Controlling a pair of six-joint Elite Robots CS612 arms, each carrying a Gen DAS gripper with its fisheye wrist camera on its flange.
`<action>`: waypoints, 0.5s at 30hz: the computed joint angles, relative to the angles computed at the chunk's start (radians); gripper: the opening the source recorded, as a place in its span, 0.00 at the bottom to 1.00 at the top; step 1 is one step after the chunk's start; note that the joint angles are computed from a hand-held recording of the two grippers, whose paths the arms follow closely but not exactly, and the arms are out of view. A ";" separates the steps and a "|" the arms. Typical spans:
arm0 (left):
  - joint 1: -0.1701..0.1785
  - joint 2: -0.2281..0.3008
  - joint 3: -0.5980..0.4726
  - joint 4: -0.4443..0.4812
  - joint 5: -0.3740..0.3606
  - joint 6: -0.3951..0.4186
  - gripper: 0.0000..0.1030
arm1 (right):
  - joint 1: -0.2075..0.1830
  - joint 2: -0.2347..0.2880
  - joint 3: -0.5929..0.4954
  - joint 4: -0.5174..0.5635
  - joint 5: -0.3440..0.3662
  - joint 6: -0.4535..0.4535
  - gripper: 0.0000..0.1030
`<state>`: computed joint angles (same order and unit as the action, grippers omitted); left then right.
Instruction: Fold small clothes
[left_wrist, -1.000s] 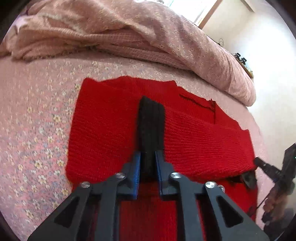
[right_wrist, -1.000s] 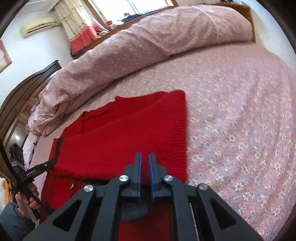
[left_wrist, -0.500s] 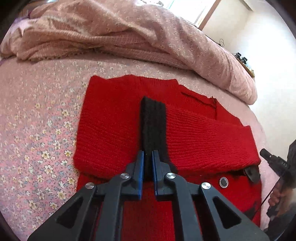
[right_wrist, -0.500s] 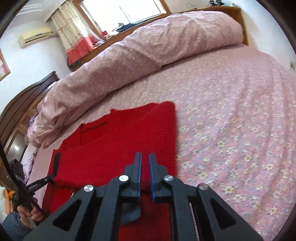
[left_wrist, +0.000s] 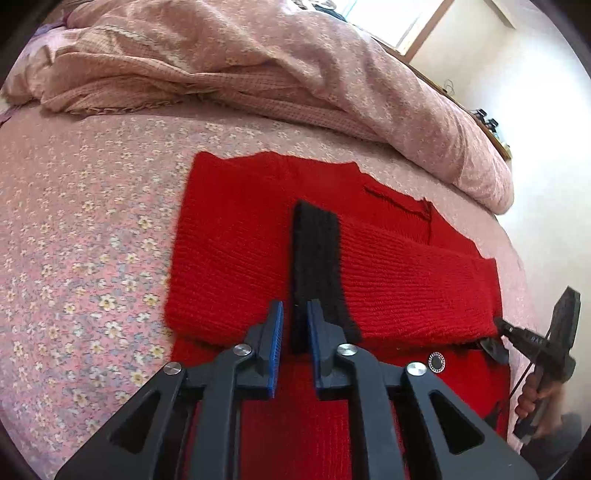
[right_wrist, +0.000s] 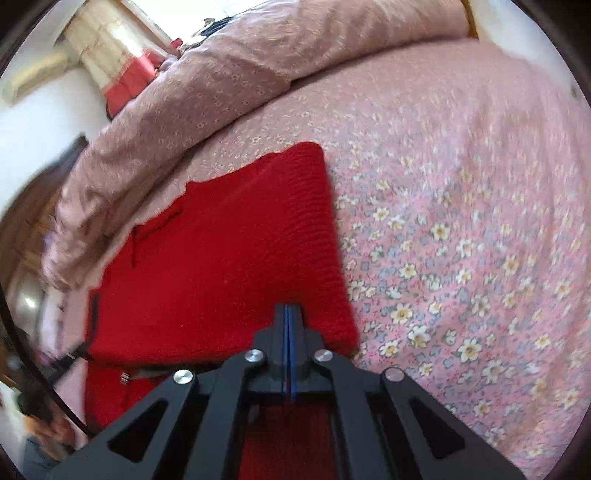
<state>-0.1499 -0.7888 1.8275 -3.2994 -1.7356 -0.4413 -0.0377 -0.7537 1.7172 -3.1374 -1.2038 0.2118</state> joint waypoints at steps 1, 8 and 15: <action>0.001 -0.002 0.001 -0.001 0.006 -0.004 0.10 | 0.012 -0.002 -0.001 0.001 -0.038 -0.026 0.00; -0.013 -0.014 0.013 0.026 0.102 0.014 0.12 | 0.034 -0.006 -0.009 0.021 -0.106 -0.077 0.00; -0.020 -0.028 0.050 -0.070 0.143 0.021 0.12 | 0.024 -0.006 0.003 -0.016 -0.074 -0.045 0.00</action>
